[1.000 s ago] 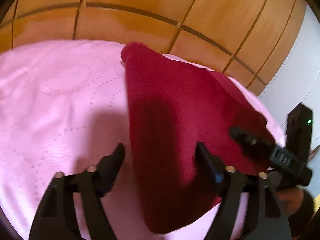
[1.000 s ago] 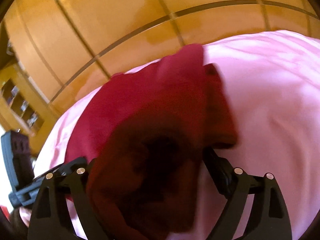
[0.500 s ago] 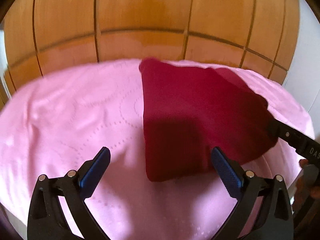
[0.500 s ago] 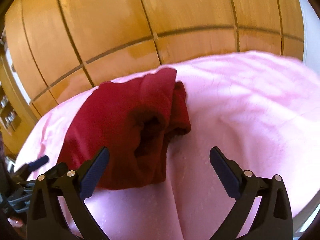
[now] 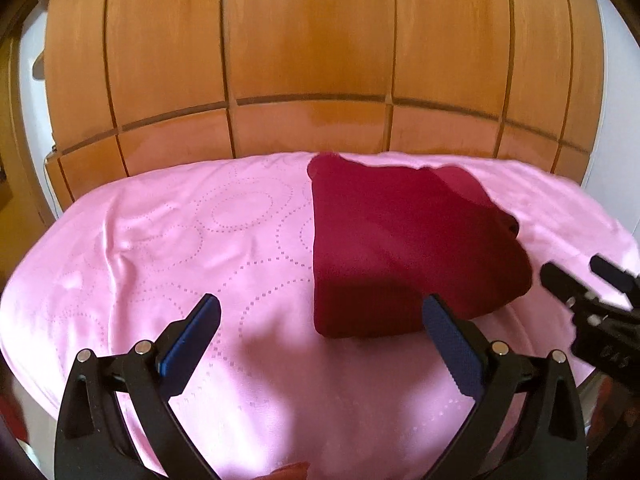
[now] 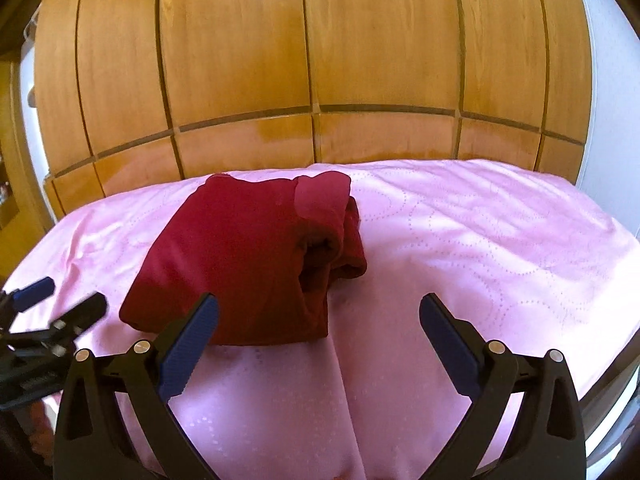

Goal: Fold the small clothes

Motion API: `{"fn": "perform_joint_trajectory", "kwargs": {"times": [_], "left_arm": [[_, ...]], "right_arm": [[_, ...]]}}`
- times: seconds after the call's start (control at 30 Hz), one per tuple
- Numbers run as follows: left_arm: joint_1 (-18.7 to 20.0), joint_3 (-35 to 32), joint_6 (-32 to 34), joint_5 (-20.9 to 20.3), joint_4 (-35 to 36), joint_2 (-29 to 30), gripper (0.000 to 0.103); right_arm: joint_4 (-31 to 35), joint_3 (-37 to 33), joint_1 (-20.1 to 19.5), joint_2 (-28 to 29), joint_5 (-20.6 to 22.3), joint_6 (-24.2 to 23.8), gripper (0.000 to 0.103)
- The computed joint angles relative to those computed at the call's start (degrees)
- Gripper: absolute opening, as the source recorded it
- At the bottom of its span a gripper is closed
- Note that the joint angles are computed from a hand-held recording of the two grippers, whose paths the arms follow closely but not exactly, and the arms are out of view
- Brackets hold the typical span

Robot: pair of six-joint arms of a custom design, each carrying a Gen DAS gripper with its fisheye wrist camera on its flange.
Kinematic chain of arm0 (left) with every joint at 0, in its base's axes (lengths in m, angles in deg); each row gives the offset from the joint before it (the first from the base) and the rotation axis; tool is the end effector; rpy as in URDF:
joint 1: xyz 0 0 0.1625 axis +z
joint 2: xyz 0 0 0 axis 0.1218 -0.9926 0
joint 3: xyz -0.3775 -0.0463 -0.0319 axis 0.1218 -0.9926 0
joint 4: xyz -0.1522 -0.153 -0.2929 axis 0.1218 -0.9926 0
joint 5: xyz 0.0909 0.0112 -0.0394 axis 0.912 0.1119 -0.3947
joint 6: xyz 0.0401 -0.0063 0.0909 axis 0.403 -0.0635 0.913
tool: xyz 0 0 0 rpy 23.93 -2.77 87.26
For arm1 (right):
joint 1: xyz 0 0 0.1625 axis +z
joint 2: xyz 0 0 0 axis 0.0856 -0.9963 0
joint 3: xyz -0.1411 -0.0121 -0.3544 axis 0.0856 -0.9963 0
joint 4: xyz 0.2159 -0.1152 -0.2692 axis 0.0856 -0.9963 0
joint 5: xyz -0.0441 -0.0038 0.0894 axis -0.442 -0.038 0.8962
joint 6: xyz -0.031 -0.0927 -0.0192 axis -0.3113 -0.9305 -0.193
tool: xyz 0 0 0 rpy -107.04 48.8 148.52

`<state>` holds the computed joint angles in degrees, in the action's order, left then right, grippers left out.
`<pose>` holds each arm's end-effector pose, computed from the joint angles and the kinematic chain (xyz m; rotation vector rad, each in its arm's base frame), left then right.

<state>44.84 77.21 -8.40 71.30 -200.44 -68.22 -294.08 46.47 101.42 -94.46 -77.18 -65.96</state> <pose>-0.0576 -0.4464 0.2274 -0.1056 1.9120 -1.2001 0.2594 -0.4910 0.0023 1.1097 -2.3392 1.0075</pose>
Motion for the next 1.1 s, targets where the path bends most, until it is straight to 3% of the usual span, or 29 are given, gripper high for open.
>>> {"fn": "perform_joint_trajectory", "kwargs": {"times": [0.07,0.2,0.73,1.1], "left_arm": [[-0.3,0.8,-0.5,0.2,-2.3,-0.6,0.101],[-0.4,0.7,-4.3,1.8,1.9,-1.2,0.101],[0.0,0.9,-9.4,-0.2,9.5,-2.9,0.101],[0.4,0.5,-10.1,-0.9,10.7,-3.0,0.101]], "right_arm": [[-0.4,-0.4,0.1,0.6,-1.1,-1.0,0.099],[1.2,-0.3,0.1,0.0,-0.8,0.0,0.099],[1.9,-0.2,-0.4,-0.4,-0.3,0.5,0.099],[2.0,-0.3,-0.3,-0.3,-0.6,0.7,0.099]]}}
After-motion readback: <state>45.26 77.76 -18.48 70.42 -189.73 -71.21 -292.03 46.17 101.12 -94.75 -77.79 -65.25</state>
